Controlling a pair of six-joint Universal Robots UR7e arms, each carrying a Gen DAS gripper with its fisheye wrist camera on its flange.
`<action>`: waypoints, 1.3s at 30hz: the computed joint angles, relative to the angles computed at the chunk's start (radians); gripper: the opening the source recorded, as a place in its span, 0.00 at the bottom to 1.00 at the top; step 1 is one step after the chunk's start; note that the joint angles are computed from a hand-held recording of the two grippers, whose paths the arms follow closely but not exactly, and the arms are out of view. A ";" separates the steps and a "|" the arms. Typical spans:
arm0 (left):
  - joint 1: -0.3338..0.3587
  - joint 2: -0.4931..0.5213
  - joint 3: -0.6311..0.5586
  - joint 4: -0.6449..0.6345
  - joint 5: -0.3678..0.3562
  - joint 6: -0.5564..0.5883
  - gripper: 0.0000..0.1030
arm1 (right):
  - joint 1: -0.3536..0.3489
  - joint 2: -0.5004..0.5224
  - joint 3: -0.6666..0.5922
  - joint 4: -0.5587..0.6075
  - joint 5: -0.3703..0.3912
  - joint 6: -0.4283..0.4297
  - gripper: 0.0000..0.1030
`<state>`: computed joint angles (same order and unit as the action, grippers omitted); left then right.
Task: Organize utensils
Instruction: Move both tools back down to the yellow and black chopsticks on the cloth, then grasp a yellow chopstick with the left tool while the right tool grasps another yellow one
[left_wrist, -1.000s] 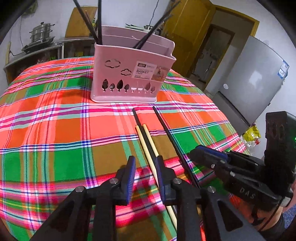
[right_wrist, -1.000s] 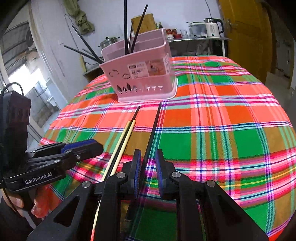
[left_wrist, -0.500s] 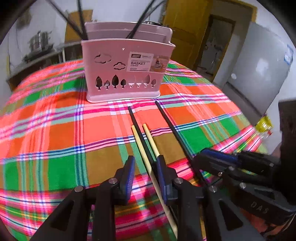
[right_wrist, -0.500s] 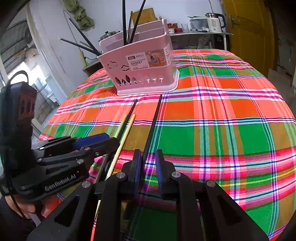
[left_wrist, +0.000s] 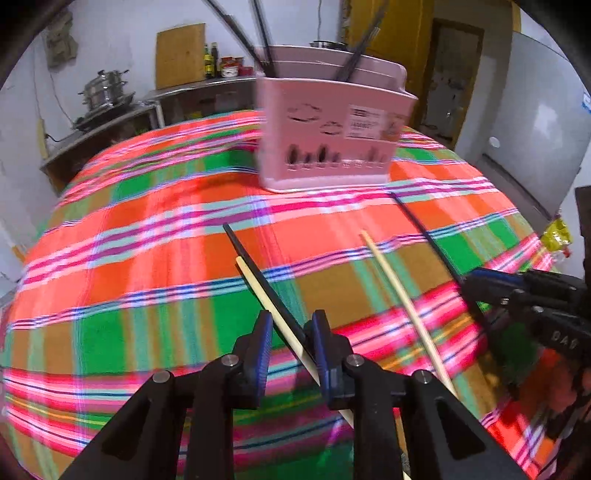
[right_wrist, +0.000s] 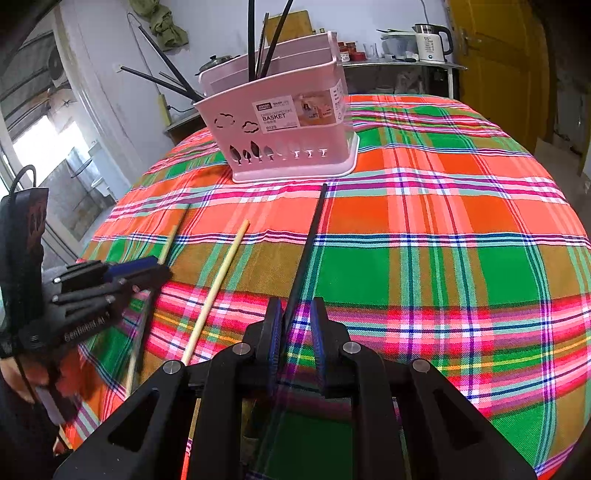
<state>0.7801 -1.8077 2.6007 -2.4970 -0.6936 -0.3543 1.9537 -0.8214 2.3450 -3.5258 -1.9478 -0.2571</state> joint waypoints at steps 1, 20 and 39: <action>0.010 -0.011 -0.006 0.003 -0.008 0.008 0.22 | 0.000 0.000 0.000 0.001 0.000 0.000 0.16; 0.101 0.016 -0.035 -0.140 -0.125 0.070 0.22 | 0.017 -0.005 -0.003 -0.013 0.003 0.000 0.16; 0.047 0.000 -0.016 -0.023 -0.012 -0.038 0.09 | 0.084 0.040 -0.046 0.029 0.005 0.017 0.16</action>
<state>0.8270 -1.8075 2.5850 -2.5196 -0.7060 -0.3924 2.0381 -0.7810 2.2992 -3.4966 -1.9426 -0.2398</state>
